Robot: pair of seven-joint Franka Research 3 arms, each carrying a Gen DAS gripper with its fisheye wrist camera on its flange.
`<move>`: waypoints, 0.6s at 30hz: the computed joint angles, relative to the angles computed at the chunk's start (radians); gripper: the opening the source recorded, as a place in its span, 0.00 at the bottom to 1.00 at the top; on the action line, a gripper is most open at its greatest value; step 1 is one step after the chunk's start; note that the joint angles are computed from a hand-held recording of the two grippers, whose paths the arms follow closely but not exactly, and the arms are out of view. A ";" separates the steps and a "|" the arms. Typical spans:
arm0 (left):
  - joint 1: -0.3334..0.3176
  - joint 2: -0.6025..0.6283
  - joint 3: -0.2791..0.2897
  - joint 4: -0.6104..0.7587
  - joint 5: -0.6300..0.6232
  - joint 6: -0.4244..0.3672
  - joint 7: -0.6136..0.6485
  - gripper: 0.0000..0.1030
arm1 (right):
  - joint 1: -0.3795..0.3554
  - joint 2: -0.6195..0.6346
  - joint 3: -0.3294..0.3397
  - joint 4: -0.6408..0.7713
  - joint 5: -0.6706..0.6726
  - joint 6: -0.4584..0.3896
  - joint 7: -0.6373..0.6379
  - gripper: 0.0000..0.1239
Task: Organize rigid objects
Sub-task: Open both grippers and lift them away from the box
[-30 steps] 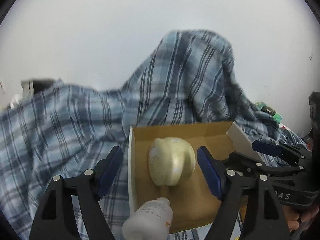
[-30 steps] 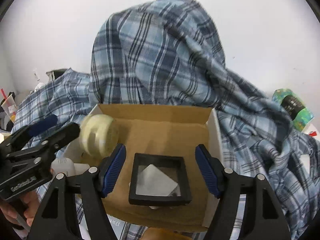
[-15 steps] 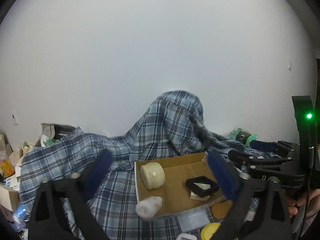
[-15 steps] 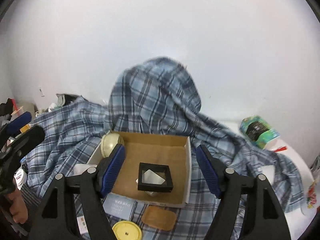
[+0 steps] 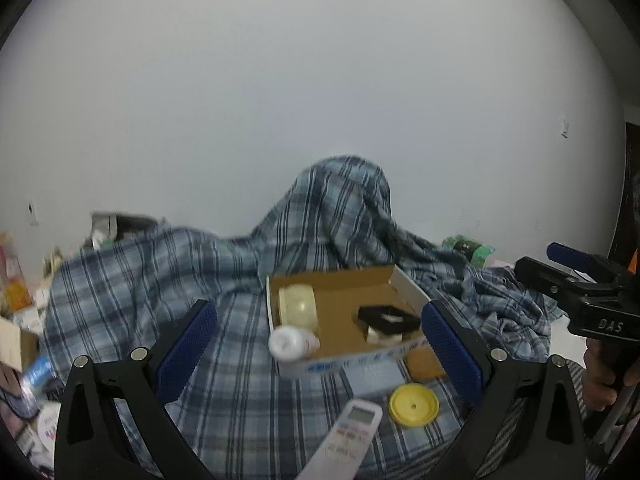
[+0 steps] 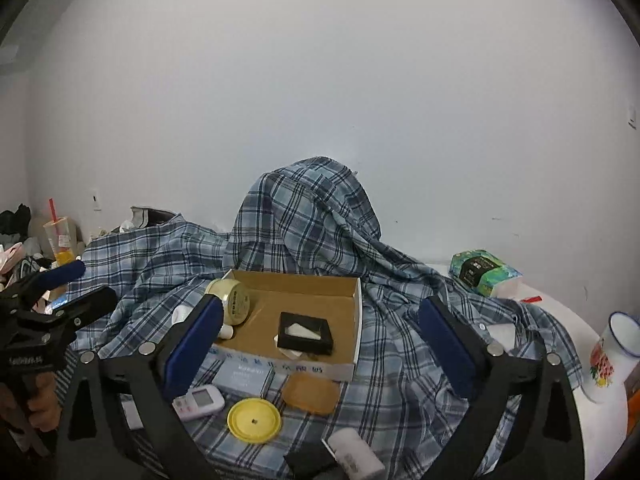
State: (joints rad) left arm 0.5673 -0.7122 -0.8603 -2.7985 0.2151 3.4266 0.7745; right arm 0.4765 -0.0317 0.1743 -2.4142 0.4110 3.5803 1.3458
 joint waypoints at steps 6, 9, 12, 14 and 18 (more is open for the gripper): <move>0.008 -0.004 -0.018 -0.034 -0.015 0.019 -0.002 1.00 | -0.010 0.011 -0.018 -0.050 -0.105 0.052 0.112 0.79; 0.020 0.010 -0.032 -0.040 -0.028 0.035 -0.003 1.00 | -0.017 0.019 -0.022 -0.061 -0.134 0.074 0.143 0.79; 0.037 0.031 -0.051 -0.040 -0.043 0.051 0.006 1.00 | -0.018 0.035 -0.016 -0.052 -0.105 0.073 0.112 0.79; 0.034 0.048 -0.052 -0.038 -0.049 0.045 0.015 1.00 | -0.020 0.043 -0.018 -0.047 -0.107 0.058 0.110 0.79; 0.031 0.059 -0.057 -0.034 -0.059 0.041 0.037 1.00 | -0.027 0.047 -0.020 -0.040 -0.124 0.038 0.123 0.79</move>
State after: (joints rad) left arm 0.5986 -0.6531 -0.9170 -2.8327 0.1558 3.4678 0.8114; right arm 0.4497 0.0157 0.1545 -2.4547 0.2874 3.6180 1.4692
